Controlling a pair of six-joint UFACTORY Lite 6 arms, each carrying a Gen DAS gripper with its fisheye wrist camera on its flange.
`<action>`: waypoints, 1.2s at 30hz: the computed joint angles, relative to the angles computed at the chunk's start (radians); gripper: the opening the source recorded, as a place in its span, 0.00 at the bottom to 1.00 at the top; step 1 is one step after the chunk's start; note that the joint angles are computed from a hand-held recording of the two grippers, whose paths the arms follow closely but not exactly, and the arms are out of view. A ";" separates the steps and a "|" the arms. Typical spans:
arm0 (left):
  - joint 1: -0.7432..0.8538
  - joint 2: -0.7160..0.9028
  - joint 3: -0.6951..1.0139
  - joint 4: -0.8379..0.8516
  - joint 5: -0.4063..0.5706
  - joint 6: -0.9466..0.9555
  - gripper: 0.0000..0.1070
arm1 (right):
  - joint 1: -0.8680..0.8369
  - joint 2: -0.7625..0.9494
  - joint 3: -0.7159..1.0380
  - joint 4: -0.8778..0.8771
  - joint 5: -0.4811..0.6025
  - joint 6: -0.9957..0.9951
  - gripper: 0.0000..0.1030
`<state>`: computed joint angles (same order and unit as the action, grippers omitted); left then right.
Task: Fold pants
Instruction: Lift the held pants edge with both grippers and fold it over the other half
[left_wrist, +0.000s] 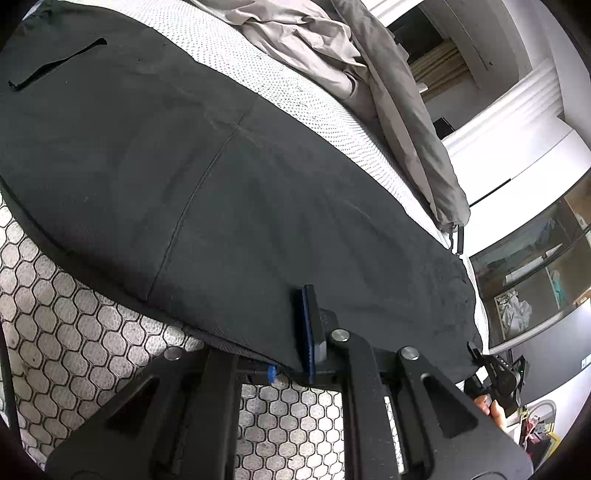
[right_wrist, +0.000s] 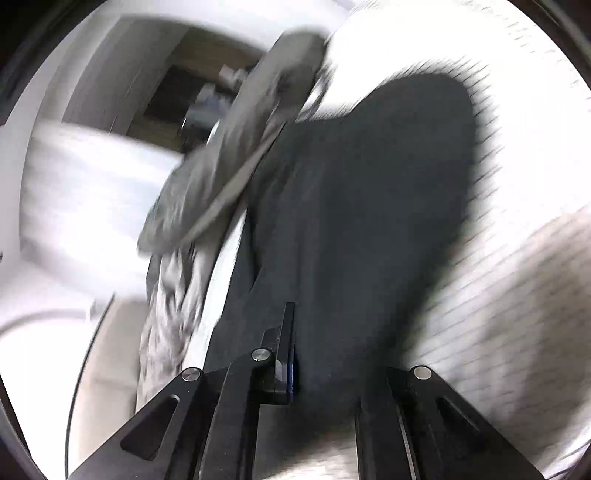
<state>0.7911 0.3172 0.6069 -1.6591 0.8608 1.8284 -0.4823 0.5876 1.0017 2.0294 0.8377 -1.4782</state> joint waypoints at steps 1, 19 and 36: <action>-0.003 -0.003 -0.002 -0.004 -0.003 0.009 0.09 | -0.033 0.022 0.019 -0.026 0.014 0.007 0.07; 0.116 -0.101 -0.025 0.040 -0.040 0.040 0.29 | -0.094 -0.008 0.032 -0.100 0.021 0.078 0.18; 0.343 0.182 0.323 0.272 0.039 -0.217 0.13 | -0.035 0.088 0.193 -0.152 -0.027 0.175 0.18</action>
<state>1.1342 0.4992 0.9302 -1.3870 0.9001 1.6110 -0.5170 0.6758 1.1945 1.8779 0.8104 -1.3035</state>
